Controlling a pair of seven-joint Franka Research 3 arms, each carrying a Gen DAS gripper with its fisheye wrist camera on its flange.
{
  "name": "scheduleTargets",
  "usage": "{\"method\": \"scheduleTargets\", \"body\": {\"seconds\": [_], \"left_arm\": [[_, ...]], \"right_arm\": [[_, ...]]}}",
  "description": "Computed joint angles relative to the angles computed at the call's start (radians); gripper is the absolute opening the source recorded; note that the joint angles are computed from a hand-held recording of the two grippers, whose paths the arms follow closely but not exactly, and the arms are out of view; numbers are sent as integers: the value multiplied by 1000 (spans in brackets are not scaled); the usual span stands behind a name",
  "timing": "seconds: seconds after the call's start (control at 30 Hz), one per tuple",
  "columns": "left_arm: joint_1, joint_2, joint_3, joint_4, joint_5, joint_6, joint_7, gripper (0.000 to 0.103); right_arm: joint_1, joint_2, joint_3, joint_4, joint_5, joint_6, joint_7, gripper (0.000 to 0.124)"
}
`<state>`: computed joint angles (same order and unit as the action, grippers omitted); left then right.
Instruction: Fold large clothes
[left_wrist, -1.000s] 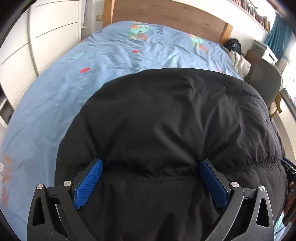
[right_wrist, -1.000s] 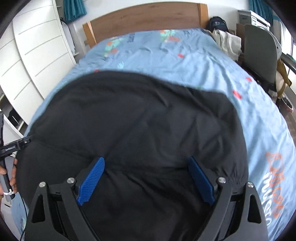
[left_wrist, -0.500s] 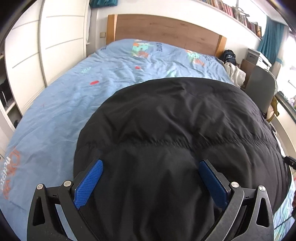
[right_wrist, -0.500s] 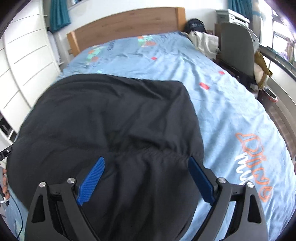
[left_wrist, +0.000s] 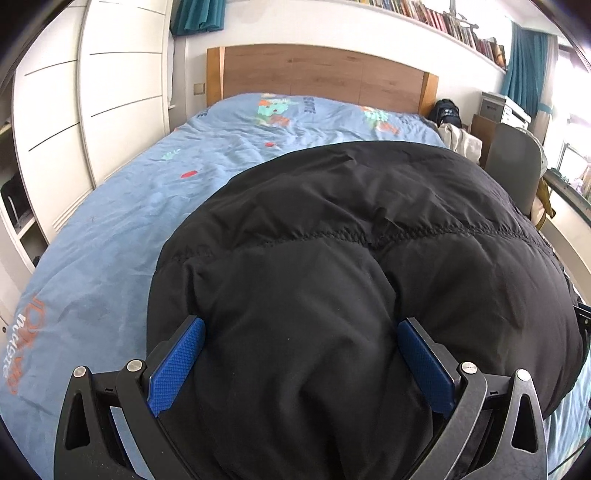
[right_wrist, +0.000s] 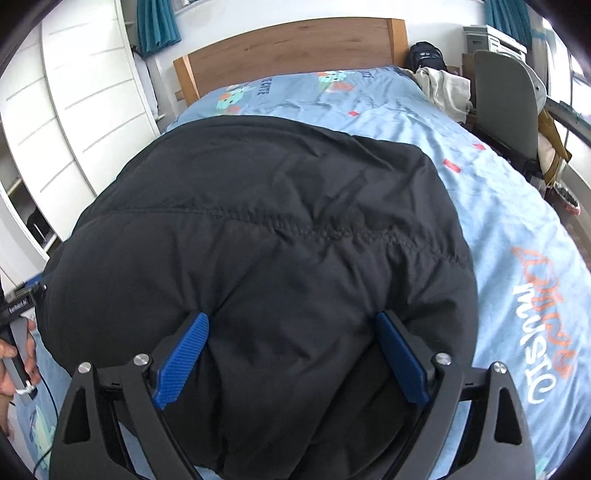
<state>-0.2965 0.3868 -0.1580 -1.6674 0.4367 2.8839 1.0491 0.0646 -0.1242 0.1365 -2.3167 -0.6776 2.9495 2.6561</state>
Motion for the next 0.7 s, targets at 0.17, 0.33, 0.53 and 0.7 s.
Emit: {"method": "scheduleTargets", "body": {"seconds": [0.17, 0.33, 0.53, 0.7], "left_arm": [[-29, 0, 34, -14, 51, 26, -48, 103], [-31, 6, 31, -8, 72, 11, -57, 103], [-20, 16, 12, 2, 54, -10, -34, 103], [-24, 21, 14, 8, 54, -19, -31, 103]], "right_arm": [[-27, 5, 8, -15, -89, 47, 83, 96], [-30, 8, 13, -15, -144, 47, 139, 97], [-16, 12, 2, -14, -153, 40, 150, 98], [-6, 12, -8, -12, -140, 34, 133, 98]]}}
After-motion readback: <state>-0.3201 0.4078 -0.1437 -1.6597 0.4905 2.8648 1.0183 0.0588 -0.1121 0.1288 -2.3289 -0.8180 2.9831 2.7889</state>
